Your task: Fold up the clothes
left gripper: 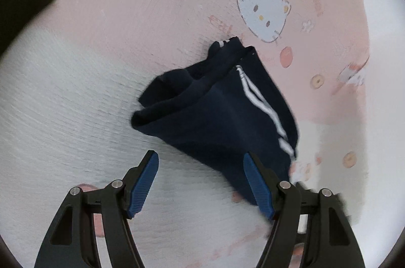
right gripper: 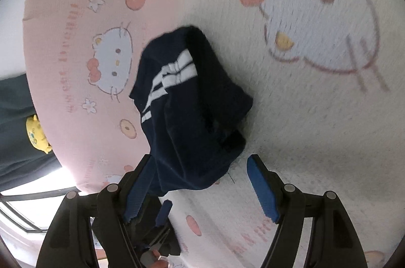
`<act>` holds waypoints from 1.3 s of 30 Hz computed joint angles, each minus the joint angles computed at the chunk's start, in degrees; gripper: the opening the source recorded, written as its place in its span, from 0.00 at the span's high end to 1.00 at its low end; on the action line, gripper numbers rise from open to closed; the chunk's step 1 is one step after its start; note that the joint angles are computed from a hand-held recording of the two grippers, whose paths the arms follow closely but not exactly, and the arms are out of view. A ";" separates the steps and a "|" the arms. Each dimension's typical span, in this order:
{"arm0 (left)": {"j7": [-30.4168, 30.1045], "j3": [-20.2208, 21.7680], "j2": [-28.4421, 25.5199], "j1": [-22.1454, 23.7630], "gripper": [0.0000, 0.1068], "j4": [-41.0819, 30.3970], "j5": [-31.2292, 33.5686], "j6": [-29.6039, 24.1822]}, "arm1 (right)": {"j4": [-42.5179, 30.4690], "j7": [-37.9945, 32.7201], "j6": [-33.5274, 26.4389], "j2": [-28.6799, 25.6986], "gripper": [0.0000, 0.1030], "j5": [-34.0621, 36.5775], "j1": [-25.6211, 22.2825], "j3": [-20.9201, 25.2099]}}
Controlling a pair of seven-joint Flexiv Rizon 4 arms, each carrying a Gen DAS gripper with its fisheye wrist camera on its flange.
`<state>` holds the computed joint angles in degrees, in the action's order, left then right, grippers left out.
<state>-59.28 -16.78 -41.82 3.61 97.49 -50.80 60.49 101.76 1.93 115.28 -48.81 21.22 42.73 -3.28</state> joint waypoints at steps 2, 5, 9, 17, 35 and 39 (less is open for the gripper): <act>1.83 -3.87 -0.74 2.59 0.37 0.50 -6.15 -1.09 | -1.26 0.04 0.19 -1.24 0.26 0.38 0.70 -0.91; 4.18 -6.23 -1.72 3.76 0.37 0.44 -14.08 -3.12 | -2.79 -0.34 2.25 -2.93 0.23 3.22 3.17 -3.67; 9.53 -6.82 -2.26 2.57 0.37 0.14 -22.55 -1.98 | -5.04 -0.71 2.93 -4.80 0.23 8.79 6.22 -7.08; 11.69 -6.04 -5.11 1.00 0.37 -2.09 -32.52 -3.31 | -6.52 -2.29 -2.60 -6.08 0.23 14.95 13.09 -16.89; 7.52 -0.80 -4.80 -4.60 0.88 -2.88 -21.55 5.94 | -0.54 0.81 -26.53 -0.58 0.74 -8.94 18.44 -28.32; 11.12 -2.83 -2.94 -3.91 0.91 -0.51 -21.13 11.09 | -0.61 -0.11 -31.05 1.10 0.77 -15.70 18.26 -28.62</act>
<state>-48.15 -19.62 -44.76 -0.30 96.98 -71.93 71.58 101.15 1.82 84.23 -47.71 5.52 60.99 -31.90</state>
